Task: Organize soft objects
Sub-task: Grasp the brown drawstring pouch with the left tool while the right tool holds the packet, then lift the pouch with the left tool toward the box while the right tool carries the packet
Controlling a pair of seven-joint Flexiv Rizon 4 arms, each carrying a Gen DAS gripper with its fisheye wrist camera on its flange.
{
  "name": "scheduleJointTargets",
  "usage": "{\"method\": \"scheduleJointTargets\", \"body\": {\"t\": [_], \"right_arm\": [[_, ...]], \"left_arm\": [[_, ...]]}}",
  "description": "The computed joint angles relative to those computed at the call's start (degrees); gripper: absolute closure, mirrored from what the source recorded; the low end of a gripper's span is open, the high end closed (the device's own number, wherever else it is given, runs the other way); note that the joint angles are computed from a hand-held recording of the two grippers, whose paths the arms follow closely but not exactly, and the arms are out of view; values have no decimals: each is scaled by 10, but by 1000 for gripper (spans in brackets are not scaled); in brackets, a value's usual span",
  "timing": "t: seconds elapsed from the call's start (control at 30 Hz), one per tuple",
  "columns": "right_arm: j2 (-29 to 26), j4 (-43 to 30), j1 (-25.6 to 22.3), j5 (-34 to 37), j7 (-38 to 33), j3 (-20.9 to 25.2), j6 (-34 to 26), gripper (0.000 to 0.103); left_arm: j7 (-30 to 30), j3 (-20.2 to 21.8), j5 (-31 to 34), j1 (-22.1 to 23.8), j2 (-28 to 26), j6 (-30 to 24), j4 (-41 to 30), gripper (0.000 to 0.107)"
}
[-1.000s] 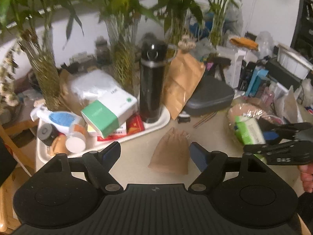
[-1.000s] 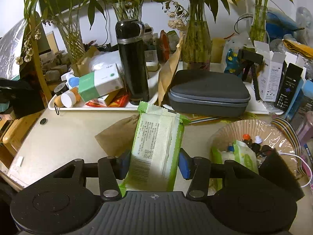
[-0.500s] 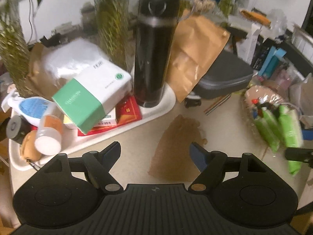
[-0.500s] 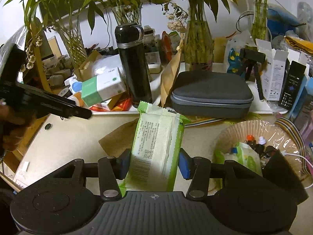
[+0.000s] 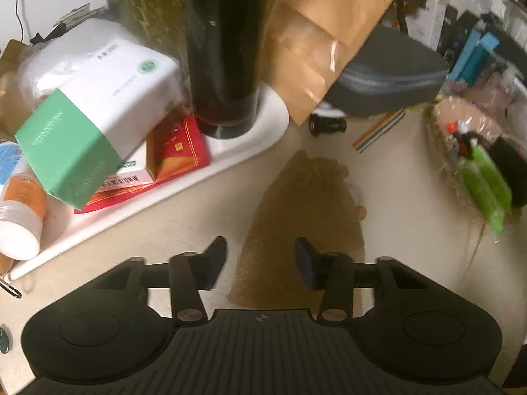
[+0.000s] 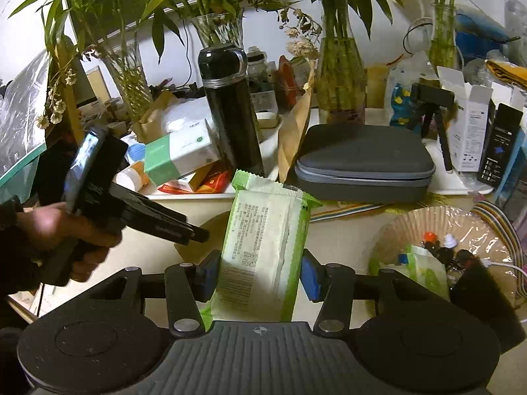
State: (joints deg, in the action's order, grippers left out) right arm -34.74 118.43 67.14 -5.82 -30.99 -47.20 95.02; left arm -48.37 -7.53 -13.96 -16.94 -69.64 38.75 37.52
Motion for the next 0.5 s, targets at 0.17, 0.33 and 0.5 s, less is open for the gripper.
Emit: {"method": "scheduleJointTargets", "body": {"t": [0.17, 0.33, 0.5], "right_arm": [[0, 3, 2, 6, 3, -4, 4, 50], [2, 0, -4, 6, -2, 5, 3, 50], [1, 1, -4, 8, 2, 3, 3, 50]], "left_arm": [[14, 4, 11, -1, -7, 9, 3, 94], [23, 7, 18, 0, 3, 29, 21, 105], [48, -11, 12, 10, 36, 82, 80, 105]]}}
